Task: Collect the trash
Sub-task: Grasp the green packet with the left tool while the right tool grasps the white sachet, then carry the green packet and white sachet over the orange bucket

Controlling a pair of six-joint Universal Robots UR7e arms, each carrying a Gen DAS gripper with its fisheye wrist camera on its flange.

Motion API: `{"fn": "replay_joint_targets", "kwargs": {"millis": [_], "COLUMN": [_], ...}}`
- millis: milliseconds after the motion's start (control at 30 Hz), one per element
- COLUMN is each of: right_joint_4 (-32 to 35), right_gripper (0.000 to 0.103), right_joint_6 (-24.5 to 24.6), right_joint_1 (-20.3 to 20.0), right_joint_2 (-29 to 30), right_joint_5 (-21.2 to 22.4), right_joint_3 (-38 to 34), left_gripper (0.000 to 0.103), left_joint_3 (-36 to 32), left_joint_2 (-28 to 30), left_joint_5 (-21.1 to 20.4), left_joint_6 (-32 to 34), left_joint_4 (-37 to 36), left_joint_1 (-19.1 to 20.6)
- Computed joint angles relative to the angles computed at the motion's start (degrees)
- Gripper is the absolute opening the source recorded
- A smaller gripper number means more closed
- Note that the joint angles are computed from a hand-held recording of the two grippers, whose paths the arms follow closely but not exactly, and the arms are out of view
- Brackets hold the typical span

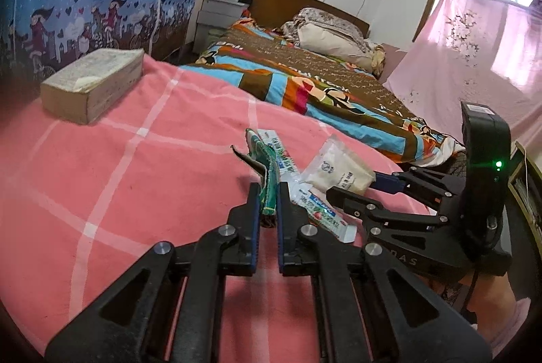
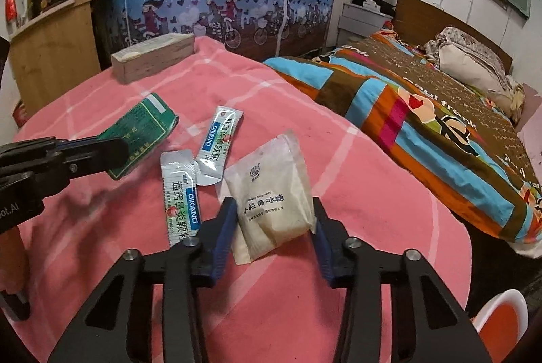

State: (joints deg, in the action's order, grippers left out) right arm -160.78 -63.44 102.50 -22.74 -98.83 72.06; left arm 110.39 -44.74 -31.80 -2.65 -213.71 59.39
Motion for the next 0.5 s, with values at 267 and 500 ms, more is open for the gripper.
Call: {"fn": "replay_joint_targets", "kwargs": {"millis": [267, 500], "right_joint_4": [-6.32, -16.03], "right_gripper": [0.034, 0.033], "right_joint_6": [-2.76, -4.04], "right_joint_1": [-0.04, -1.11], "right_joint_2": [-0.9, -3.0], "right_joint_5": [1.23, 6.93], "right_joint_3": [3.48, 8.62], "left_gripper": [0.011, 0.011], "left_joint_3": [0.01, -0.65], "left_joint_2": [0.86, 2.63], "left_joint_5": [0.69, 1.71], "left_joint_6": [3.15, 9.17], "left_joint_4": [-3.74, -10.83], "left_joint_1": [-0.65, -1.71]}}
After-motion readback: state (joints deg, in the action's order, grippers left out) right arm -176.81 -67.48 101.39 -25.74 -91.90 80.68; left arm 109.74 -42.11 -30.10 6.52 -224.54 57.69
